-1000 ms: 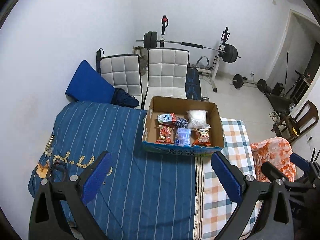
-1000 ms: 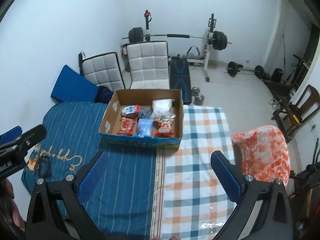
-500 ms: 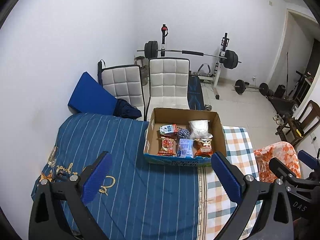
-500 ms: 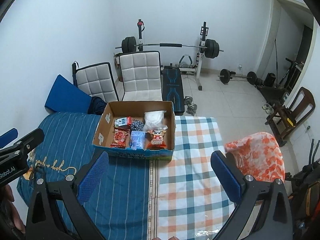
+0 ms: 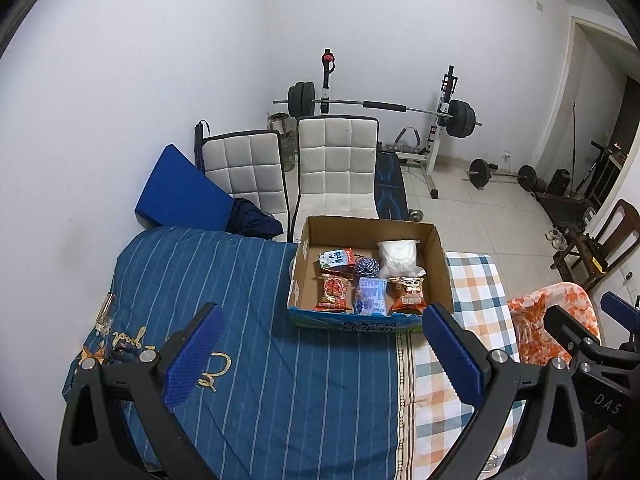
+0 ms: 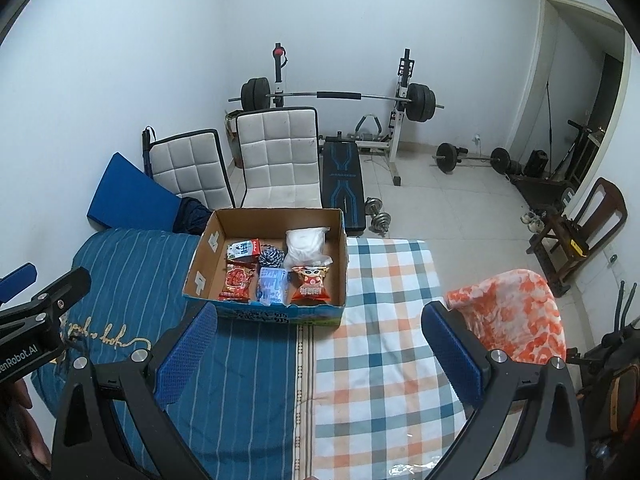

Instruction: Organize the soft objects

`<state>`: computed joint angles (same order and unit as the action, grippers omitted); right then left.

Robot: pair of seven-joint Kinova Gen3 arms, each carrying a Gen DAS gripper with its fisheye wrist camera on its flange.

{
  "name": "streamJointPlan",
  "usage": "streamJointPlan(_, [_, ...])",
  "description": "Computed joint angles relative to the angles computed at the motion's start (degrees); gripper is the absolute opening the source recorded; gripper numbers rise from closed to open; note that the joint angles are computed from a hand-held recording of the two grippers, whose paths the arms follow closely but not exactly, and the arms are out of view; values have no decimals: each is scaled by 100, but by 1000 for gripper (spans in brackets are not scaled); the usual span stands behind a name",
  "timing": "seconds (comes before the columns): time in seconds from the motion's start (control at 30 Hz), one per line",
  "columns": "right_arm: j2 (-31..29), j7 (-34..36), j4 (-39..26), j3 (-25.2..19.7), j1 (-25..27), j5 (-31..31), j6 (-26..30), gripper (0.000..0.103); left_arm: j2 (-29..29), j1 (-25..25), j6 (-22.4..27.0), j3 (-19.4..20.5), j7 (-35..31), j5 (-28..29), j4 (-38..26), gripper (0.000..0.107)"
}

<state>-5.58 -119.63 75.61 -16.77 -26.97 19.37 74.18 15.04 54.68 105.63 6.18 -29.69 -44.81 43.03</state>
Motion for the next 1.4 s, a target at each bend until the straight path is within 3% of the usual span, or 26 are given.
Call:
streamJointPlan(0.4, [11, -137, -53, -90, -72, 284, 33, 103, -27, 44, -9, 20, 102, -89, 79, 102])
streamJointPlan(1.4, [49, -91, -255, -91, -160, 307, 173, 103, -48, 45, 3, 90, 186, -114, 125, 102])
